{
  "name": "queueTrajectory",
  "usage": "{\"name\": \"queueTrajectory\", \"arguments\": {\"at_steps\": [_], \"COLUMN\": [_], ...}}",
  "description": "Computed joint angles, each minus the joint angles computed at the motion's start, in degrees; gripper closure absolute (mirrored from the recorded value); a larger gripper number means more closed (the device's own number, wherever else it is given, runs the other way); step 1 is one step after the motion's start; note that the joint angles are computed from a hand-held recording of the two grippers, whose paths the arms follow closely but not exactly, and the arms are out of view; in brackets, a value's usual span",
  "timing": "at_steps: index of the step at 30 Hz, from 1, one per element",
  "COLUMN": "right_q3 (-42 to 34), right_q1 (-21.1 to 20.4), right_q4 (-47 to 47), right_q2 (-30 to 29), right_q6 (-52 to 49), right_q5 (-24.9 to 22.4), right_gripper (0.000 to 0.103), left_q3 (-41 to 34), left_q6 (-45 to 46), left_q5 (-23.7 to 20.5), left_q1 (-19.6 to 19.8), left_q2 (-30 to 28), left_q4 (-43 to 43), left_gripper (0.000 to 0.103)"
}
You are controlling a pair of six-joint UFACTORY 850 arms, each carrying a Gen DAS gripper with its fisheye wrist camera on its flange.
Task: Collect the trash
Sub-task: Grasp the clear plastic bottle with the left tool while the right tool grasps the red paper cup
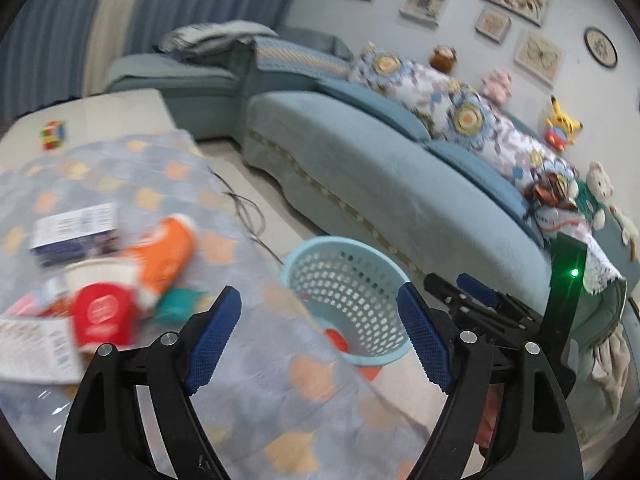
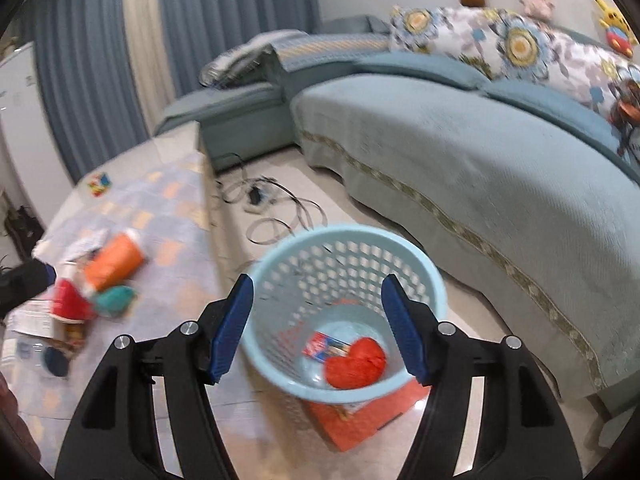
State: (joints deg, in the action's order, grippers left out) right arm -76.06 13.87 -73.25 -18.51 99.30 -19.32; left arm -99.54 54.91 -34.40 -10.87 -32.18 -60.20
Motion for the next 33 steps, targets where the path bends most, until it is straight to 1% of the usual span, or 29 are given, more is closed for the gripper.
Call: {"name": "queueTrajectory", "arguments": {"at_steps": [4,8,10,11,13,15,16,18,19,20,21,22,23,24,25,27,29,30,32,33], "right_q3": [-1.1,-3.7,-5.1,-5.6,-6.6,-7.0,-7.2,-7.7,-7.7,-7.8,-7.7,-7.7,-7.7,-7.4,-7.4,-7.3,-7.0,-6.9,-6.8,-6.6], "right_q1": [3.7,7.8,9.8,10.6,12.3,13.2,13.5,13.5,13.4,13.3,13.2,13.1,13.0,12.9,12.9,12.7,12.6,12.5,12.4,12.4], "right_q4": [-3.0,-2.4,-1.8,-1.7,-1.1,-0.6,0.4,3.1,3.9,4.6,4.9,5.2,5.6,5.7,6.0,6.3,6.4,6.4,6.3,6.0], "right_q2": [0.7,-0.6,-1.7,-2.1,-3.3,-4.1,-4.5,-5.2,-5.3,-5.4,-5.3,-5.4,-5.4,-5.3,-5.4,-5.3,-5.1,-5.0,-4.9,-4.8], "right_q6": [1.5,-1.4,-2.8,-3.3,-5.3,-6.4,-7.4,-9.4,-9.9,-10.2,-10.1,-10.3,-10.5,-10.5,-10.6,-10.7,-10.3,-10.0,-9.7,-9.3], "right_q5": [0.2,-1.2,-2.6,-3.0,-4.6,-5.6,-5.7,-5.6,-5.6,-5.7,-5.8,-5.9,-6.1,-6.1,-6.2,-6.3,-6.2,-6.1,-6.0,-5.9], "right_gripper": [0.040,0.040,0.041,0.043,0.045,0.046,0.047,0.047,0.048,0.048,0.048,0.048,0.048,0.048,0.048,0.048,0.048,0.048,0.048,0.048], "left_q3": [9.4,14.7,16.8,17.2,17.4,16.3,16.0,13.9,13.8,13.2,11.8,11.2,10.4,10.7,10.6,11.7,13.2,14.2,15.9,16.7], "left_q6": [4.1,1.9,-0.8,-3.0,-8.3,-13.0,-13.6,-18.5,-19.1,-18.2,-16.8,-17.6,-19.2,-18.4,-17.0,-16.6,-13.6,-13.5,-12.7,-11.9], "left_q5": [3.7,7.2,10.9,12.4,13.9,13.9,13.6,12.6,12.3,11.3,8.8,7.8,6.4,5.8,4.5,3.9,1.9,0.7,-3.6,-6.9], "left_q1": [4.3,8.5,10.4,11.3,13.1,14.9,15.6,16.6,16.9,17.2,17.9,17.8,18.0,18.2,18.3,18.3,18.8,18.7,18.8,19.0], "left_q2": [7.0,11.3,12.7,12.9,12.7,11.1,10.4,7.7,7.0,6.1,4.5,3.7,2.6,2.4,2.1,2.6,3.6,4.3,5.6,6.2], "left_q4": [-5.6,-5.4,-2.7,-0.4,4.3,7.9,8.4,13.1,13.5,12.2,10.0,10.2,11.3,10.5,8.9,8.6,5.9,5.6,4.1,3.3], "left_gripper": [0.025,0.025,0.025,0.025,0.025,0.025,0.025,0.025,0.025,0.025,0.025,0.025,0.028,0.031,0.036,0.038,0.041,0.041,0.042,0.042]}}
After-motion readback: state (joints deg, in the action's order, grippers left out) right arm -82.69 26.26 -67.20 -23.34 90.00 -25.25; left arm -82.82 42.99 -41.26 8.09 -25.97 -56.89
